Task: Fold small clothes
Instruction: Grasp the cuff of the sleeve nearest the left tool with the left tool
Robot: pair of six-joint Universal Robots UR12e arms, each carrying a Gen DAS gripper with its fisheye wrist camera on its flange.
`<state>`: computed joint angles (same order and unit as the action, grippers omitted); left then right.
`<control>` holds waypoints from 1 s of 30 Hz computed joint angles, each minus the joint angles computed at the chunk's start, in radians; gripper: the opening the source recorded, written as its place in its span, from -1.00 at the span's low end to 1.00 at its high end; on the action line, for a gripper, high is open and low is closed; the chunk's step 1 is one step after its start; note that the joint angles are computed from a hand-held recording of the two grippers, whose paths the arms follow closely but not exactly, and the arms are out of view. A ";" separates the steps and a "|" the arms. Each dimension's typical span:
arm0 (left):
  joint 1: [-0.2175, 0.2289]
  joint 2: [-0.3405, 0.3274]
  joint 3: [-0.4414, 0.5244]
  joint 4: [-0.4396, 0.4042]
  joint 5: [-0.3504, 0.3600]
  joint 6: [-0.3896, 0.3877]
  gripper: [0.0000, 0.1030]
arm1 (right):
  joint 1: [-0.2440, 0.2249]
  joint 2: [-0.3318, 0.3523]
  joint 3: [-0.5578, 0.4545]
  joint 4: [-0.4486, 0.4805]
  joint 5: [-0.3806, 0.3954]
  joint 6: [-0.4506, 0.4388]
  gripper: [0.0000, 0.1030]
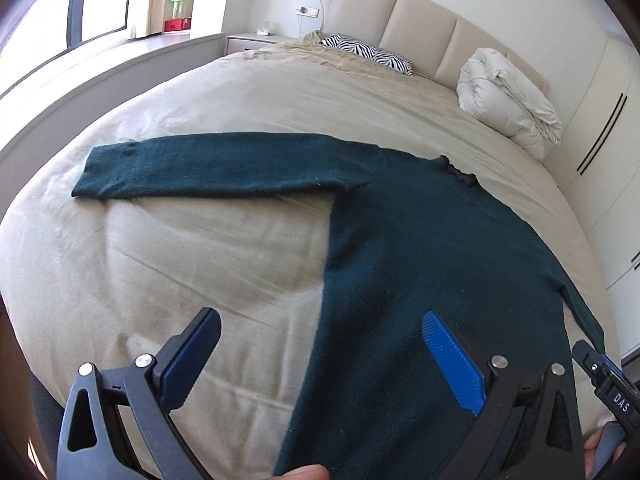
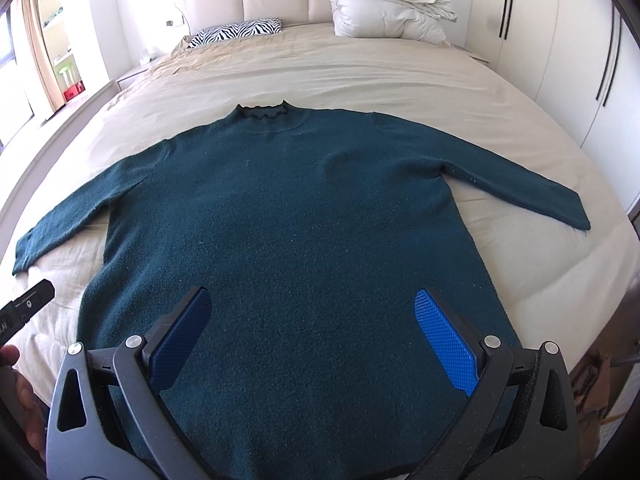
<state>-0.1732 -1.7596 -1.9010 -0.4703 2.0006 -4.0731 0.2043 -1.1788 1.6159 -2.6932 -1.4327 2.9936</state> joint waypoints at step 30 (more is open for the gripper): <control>0.388 0.004 -0.386 0.780 -0.132 -0.776 0.13 | -0.003 0.076 -0.125 0.087 0.440 0.160 0.63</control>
